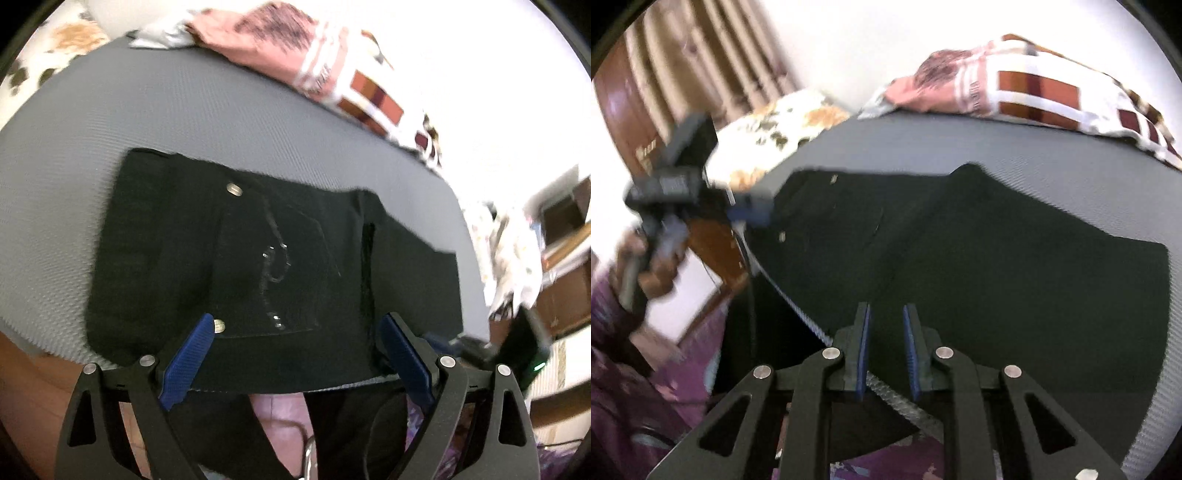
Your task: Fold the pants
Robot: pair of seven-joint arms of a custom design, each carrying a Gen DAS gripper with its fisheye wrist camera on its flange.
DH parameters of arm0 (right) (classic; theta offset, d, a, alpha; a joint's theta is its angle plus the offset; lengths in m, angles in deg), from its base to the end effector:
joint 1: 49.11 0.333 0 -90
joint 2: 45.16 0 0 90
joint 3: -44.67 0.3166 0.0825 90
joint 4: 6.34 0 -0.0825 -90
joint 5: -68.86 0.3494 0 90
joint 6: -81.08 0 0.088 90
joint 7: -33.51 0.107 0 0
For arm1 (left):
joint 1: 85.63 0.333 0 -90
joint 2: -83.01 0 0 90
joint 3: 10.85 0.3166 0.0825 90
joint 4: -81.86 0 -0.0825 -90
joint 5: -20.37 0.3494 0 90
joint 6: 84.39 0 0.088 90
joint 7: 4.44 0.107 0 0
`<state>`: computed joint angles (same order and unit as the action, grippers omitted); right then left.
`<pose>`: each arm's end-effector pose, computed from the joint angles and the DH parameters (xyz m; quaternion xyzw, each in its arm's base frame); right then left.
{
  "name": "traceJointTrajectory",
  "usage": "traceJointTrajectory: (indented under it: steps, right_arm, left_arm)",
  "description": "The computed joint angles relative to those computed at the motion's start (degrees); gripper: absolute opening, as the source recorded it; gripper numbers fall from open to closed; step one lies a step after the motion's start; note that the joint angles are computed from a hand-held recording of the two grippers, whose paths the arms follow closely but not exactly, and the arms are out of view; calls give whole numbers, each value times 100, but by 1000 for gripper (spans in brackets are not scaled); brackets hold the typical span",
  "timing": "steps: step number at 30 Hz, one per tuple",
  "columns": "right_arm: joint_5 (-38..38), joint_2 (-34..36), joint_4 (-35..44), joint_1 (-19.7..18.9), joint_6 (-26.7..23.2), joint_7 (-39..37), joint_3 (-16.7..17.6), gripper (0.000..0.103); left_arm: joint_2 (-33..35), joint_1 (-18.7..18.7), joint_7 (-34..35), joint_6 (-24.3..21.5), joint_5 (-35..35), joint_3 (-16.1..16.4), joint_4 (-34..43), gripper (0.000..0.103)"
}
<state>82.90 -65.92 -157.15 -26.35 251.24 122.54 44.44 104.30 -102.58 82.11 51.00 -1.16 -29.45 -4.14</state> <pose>0.3947 0.1457 0.4699 -0.7215 0.5999 -0.1404 0.3160 0.5675 -0.3655 0.5321 0.5591 -0.7635 0.3111 0.0873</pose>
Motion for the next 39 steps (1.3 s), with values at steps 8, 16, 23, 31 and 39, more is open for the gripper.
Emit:
traceJointTrajectory:
  steps: [8, 16, 23, 31, 39]
  right_arm:
    - [278, -115, -46, 380, 622, 186, -357, 19]
    - [1436, -278, -156, 1829, 893, -109, -1477, 32]
    - [2244, -271, -174, 2473, 943, -447, -2010, 43]
    - [2918, -353, -161, 3151, 1099, -675, -2641, 57]
    - [3257, -409, -181, 3463, 1159, -696, -2870, 65]
  left_arm:
    - [-841, 638, 461, 279, -1391, 65, -1285, 88]
    - [-560, 840, 793, 0, -2520, 129, -1396, 79]
    - [35, 810, 671, 106, -2349, 91, -875, 79]
    - [210, 1191, 1012, 7, -2868, -138, -781, 79]
    - [460, 1386, 2053, -226, -3517, -194, -595, 68]
